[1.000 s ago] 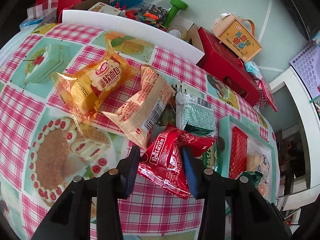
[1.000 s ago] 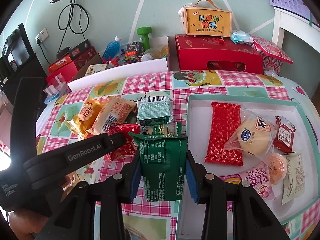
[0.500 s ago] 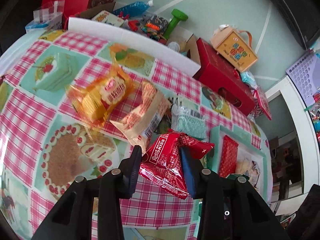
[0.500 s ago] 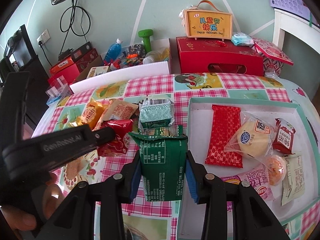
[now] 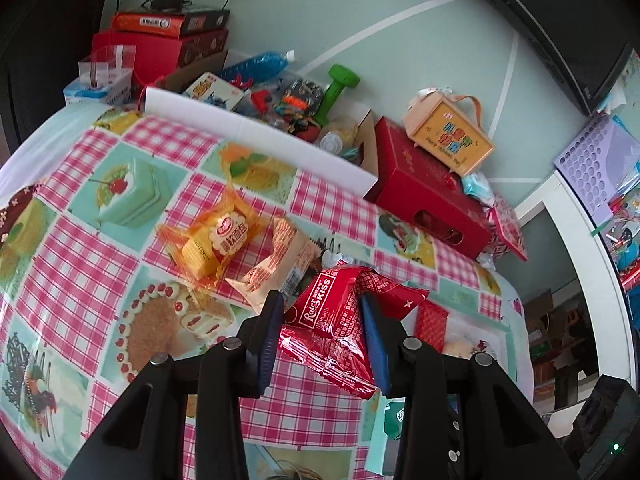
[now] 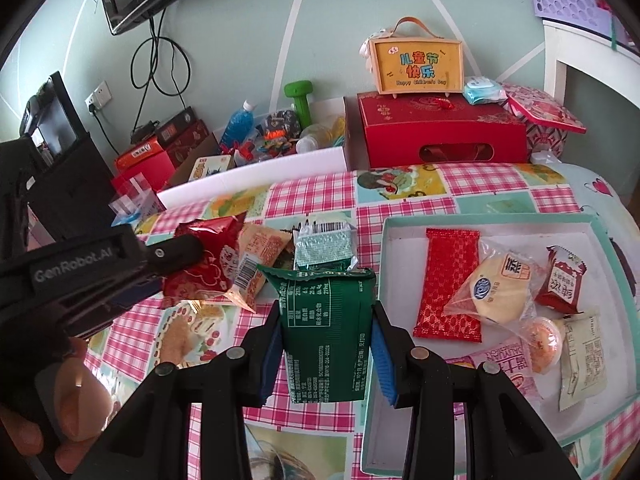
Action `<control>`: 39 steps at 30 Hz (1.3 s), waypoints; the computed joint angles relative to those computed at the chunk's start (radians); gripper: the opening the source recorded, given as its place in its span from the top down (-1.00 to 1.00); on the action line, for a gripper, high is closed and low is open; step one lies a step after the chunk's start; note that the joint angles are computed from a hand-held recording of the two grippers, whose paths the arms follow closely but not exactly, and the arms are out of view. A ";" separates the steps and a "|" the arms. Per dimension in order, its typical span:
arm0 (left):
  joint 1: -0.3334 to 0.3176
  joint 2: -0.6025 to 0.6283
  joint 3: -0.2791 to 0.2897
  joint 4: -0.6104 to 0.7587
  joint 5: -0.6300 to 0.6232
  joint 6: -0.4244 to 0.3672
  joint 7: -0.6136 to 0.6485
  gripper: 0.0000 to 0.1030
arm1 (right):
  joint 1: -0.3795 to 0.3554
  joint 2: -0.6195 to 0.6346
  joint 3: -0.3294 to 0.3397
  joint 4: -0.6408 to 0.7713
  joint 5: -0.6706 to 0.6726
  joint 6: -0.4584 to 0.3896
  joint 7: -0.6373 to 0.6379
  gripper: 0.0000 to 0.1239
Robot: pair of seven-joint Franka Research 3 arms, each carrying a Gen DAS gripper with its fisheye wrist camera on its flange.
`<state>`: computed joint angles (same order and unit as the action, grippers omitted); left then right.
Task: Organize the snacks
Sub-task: 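Carry both packets into the teal tray and open both tools to release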
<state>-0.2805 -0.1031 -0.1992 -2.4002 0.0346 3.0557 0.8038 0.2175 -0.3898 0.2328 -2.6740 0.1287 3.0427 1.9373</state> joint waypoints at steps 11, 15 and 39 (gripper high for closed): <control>-0.041 -0.024 -0.007 0.016 0.018 0.010 0.017 0.22 | -0.102 -0.129 0.004 -0.061 -0.006 -0.035 0.041 0.32; -0.080 -0.002 -0.003 0.041 -0.031 0.002 0.079 0.22 | -0.172 -0.166 0.006 -0.085 -0.026 -0.068 0.074 0.32; -0.086 0.182 -0.075 0.201 0.205 -0.106 -0.082 0.50 | -0.438 -0.192 -0.061 -0.166 -0.145 -0.192 0.189 0.32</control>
